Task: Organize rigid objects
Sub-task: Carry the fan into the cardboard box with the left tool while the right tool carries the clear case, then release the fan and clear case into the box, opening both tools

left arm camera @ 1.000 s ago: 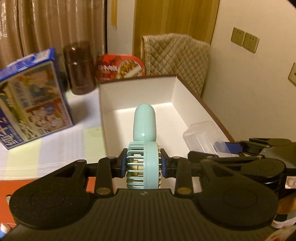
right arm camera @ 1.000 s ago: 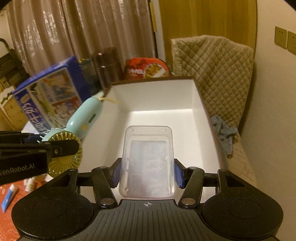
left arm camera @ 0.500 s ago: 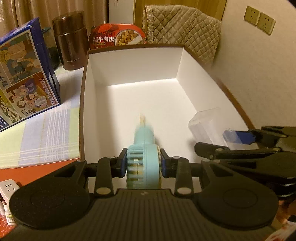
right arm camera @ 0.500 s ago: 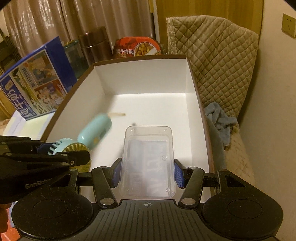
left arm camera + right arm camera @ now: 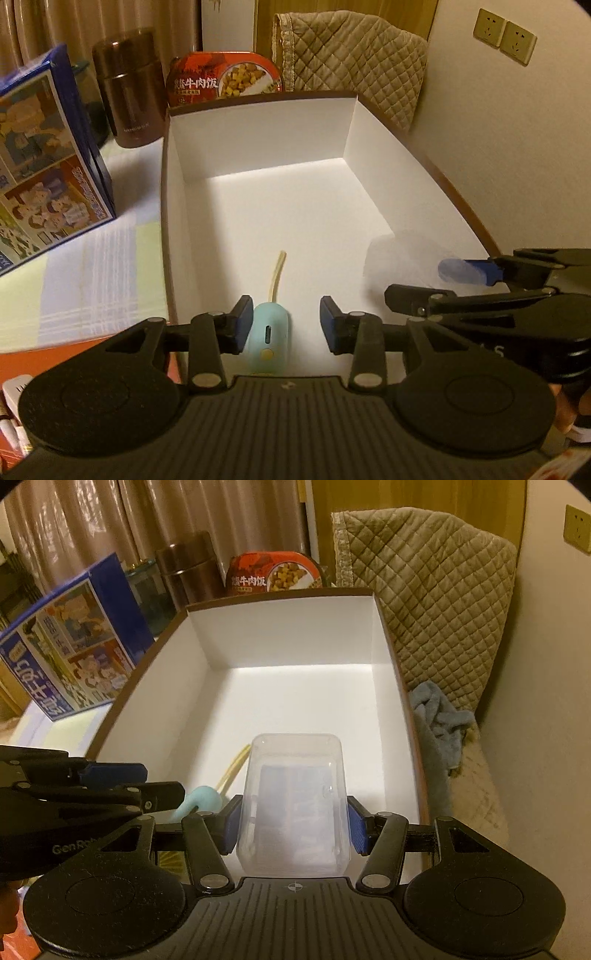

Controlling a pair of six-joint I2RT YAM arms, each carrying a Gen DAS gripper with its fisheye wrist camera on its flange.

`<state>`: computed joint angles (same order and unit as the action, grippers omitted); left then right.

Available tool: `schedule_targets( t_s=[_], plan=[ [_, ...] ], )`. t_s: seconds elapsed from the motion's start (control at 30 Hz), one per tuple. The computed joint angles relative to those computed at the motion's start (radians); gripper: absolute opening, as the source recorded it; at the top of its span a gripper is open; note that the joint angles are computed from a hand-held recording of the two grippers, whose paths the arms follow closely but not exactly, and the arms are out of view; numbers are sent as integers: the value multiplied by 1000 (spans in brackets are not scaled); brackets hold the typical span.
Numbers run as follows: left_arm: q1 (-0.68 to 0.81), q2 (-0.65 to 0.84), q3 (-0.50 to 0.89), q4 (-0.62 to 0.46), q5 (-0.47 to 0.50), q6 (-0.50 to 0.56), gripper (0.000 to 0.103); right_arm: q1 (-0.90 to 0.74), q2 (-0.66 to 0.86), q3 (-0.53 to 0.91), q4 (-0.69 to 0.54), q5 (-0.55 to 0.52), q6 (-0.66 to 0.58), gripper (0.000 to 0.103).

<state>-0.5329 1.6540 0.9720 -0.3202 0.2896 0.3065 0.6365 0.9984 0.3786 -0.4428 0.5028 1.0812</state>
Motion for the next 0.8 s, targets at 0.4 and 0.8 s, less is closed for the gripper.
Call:
schedule_targets(
  t_s=[0.4,0.8],
  plan=[
    [39,-49,-12,-65,41,48,38,114,-14,26,-65,40,103,58],
    [82,-118,-33,-108,73,82,38,204,0,69,-134,92,198,58]
  ],
)
